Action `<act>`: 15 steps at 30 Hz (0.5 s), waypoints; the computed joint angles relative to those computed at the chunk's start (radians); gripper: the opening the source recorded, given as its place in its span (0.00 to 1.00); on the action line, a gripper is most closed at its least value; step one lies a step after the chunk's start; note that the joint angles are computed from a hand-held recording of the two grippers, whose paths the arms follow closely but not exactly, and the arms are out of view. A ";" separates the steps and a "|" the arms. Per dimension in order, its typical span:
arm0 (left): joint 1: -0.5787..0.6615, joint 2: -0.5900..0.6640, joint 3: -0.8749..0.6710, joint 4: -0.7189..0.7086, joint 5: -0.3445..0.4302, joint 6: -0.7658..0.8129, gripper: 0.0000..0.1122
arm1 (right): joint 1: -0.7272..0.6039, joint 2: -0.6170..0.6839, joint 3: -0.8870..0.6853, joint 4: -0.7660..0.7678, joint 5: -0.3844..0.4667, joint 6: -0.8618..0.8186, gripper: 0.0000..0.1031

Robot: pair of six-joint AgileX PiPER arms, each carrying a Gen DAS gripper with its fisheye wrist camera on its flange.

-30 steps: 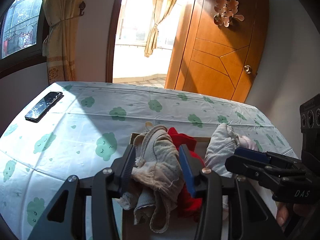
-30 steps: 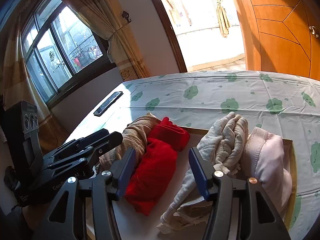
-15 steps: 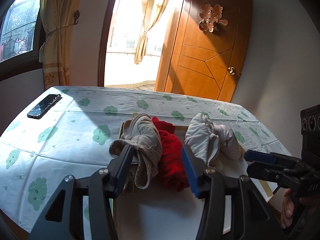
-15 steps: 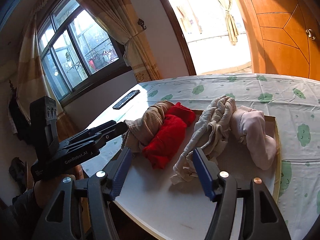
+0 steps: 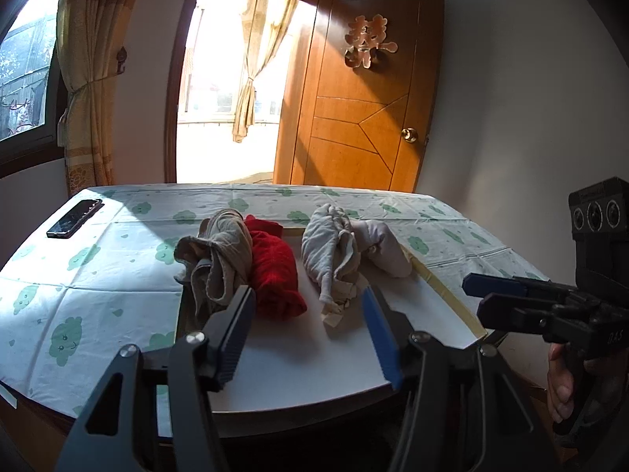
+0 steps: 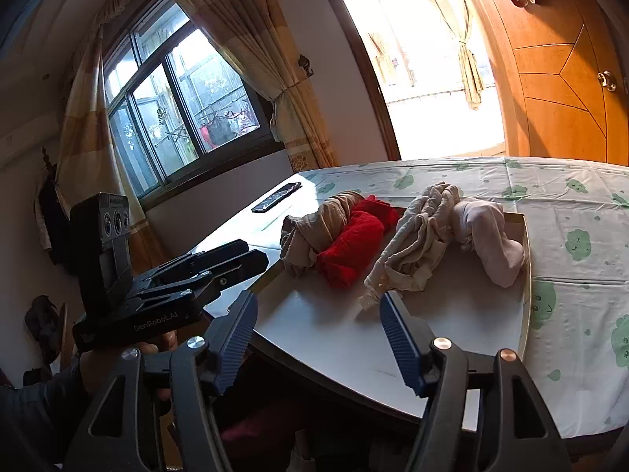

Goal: Take underwear out of drawer
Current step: 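Withdraw both open grippers up from the tray, then lower both open tools back down into the open drawer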

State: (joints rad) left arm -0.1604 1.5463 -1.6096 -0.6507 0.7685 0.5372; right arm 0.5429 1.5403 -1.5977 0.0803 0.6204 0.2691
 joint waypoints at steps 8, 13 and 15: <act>-0.005 -0.142 0.209 -0.012 -0.047 0.073 0.55 | 0.048 -0.121 0.183 -0.081 -0.068 0.074 0.69; -0.001 -0.189 0.299 0.000 -0.061 0.080 0.55 | 0.079 -0.184 0.295 -0.135 -0.101 0.140 0.69; 0.000 -0.201 0.330 0.007 -0.063 0.080 0.55 | 0.092 -0.207 0.338 -0.165 -0.111 0.176 0.69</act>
State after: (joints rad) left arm -0.1602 1.3455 -1.2792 -0.6441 0.7055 0.6167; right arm 0.6346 1.3330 -1.2601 -0.0851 0.5093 0.4448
